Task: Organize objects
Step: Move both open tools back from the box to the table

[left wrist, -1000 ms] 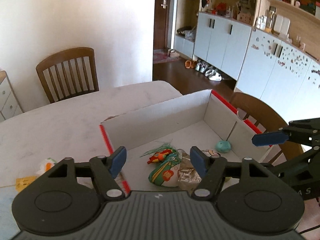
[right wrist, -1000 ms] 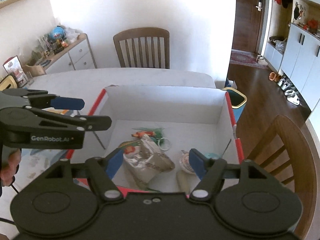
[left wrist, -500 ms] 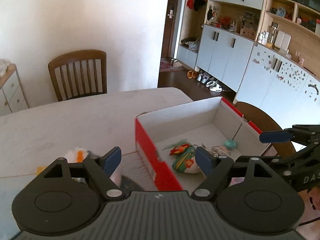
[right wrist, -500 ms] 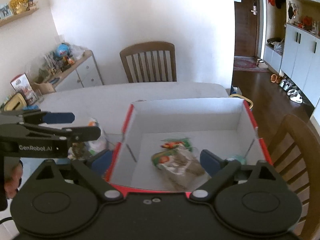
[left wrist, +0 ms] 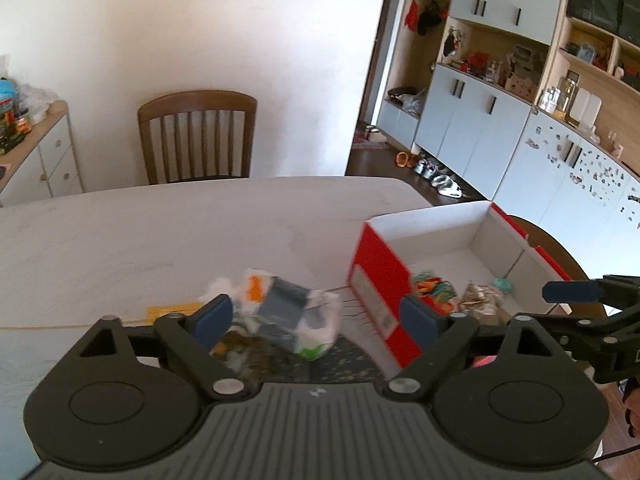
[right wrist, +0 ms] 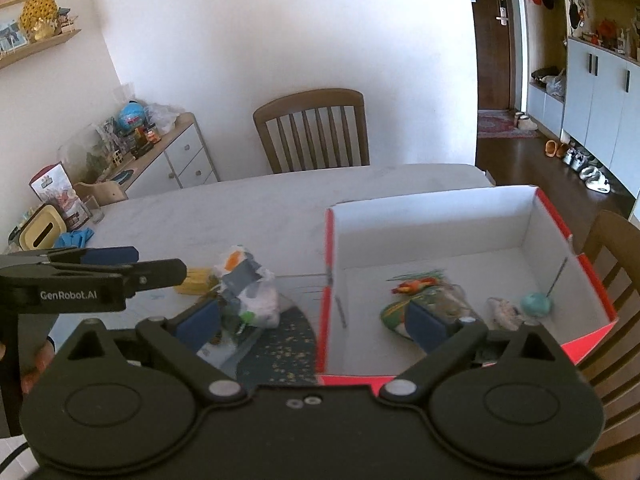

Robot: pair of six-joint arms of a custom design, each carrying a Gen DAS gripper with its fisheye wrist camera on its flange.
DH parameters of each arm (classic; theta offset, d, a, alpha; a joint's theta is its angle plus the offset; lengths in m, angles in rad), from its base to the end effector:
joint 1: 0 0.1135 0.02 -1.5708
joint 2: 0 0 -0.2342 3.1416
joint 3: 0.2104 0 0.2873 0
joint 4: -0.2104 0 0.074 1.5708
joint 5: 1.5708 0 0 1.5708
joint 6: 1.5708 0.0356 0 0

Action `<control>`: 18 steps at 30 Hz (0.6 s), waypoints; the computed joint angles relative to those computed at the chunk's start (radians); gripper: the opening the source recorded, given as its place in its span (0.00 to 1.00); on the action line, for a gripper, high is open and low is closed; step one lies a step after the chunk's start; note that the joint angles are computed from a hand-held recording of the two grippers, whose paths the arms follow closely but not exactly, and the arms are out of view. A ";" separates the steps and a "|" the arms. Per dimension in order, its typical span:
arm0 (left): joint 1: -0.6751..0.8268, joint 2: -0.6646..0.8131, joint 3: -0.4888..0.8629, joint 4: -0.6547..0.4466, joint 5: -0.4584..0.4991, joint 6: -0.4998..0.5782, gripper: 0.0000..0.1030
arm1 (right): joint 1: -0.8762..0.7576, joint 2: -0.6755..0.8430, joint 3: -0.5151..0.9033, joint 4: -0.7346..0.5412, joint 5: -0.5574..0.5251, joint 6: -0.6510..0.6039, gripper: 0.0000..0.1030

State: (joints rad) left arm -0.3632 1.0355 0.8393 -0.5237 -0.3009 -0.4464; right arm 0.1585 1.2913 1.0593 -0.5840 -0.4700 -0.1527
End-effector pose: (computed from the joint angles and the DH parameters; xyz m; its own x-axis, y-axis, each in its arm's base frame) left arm 0.2552 -0.0857 0.2478 -0.6125 -0.2083 -0.7626 -0.1479 0.9778 -0.1483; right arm 0.3086 0.0656 0.2554 -0.6429 -0.2401 -0.7273 -0.5513 0.8043 0.2218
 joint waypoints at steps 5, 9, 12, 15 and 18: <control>0.122 -0.117 -0.092 -0.002 0.094 0.072 0.98 | 0.092 -0.027 -0.036 0.025 0.073 0.059 0.96; 0.227 -0.182 -0.156 0.010 0.177 0.150 1.00 | 0.163 -0.033 -0.056 0.045 0.135 0.103 0.96; 0.315 -0.213 -0.200 0.029 0.250 0.204 1.00 | 0.209 -0.026 -0.061 0.057 0.179 0.135 0.96; 0.403 -0.209 -0.235 0.072 0.309 0.241 1.00 | 0.249 -0.008 -0.058 0.070 0.221 0.163 0.96; 0.488 -0.168 -0.256 0.129 0.363 0.252 1.00 | 0.281 0.018 -0.050 0.082 0.254 0.191 0.96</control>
